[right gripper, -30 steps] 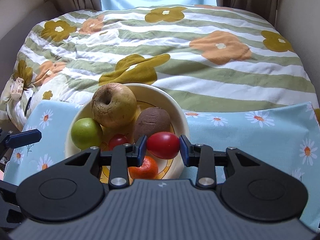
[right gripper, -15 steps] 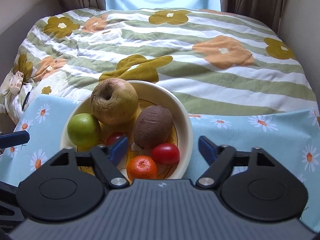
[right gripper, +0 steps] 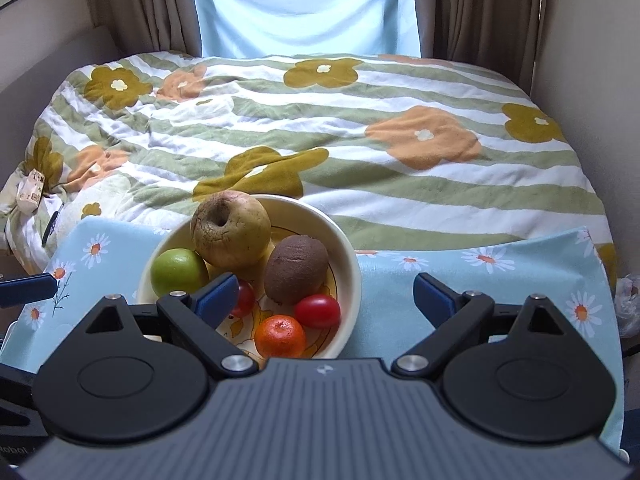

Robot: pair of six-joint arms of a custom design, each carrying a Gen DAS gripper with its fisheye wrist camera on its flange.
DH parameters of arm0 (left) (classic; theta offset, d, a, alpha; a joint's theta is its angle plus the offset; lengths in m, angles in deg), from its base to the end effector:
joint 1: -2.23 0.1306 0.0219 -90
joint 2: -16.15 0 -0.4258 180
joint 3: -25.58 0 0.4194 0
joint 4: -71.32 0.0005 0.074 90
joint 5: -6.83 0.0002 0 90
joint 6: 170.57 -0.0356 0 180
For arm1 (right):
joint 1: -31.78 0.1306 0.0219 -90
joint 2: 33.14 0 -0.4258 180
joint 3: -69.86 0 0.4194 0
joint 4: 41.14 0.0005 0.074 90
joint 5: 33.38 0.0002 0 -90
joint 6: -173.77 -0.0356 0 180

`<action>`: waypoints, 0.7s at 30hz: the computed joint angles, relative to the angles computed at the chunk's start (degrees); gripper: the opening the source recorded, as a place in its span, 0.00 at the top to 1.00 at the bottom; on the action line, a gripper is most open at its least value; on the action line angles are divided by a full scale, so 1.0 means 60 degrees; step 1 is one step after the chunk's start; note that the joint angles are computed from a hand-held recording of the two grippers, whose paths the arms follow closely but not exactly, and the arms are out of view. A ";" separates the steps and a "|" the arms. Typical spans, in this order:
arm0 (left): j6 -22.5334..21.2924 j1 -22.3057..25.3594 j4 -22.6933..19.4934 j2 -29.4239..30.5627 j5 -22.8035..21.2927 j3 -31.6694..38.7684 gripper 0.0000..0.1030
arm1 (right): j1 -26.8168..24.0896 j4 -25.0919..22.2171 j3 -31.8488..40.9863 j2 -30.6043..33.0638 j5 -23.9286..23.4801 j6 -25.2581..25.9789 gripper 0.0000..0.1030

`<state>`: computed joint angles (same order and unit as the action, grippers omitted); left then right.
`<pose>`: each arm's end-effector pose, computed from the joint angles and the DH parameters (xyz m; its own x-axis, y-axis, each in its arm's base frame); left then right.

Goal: Organize fruits
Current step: 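Move both tools back toward the large oranges on the tablecloth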

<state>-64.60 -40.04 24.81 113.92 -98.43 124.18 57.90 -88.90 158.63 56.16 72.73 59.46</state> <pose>0.4310 -0.3798 0.4809 -0.6501 0.2322 -0.7235 0.3474 0.9377 -0.0112 0.4606 0.2143 0.4716 -0.7167 0.0891 -0.6916 0.0415 0.9955 0.0851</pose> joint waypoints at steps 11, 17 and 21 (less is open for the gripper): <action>0.0451 -0.0850 0.0028 -0.1072 -0.1220 -0.0507 0.06 | 0.0617 -0.0608 -0.0316 -0.1383 0.0438 0.0058 0.00; 0.0804 -0.1394 -0.0002 -0.1647 -0.2076 -0.0844 0.03 | 0.1105 -0.0962 -0.0512 -0.2233 0.0766 -0.0257 0.00; 0.1099 -0.1730 -0.0086 -0.2059 -0.2314 -0.1078 0.03 | 0.1450 -0.1282 -0.0648 -0.2751 0.1130 -0.0508 0.00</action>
<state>-58.00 -50.42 24.29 101.57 -112.31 117.72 66.60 -96.59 154.74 39.65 79.51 56.42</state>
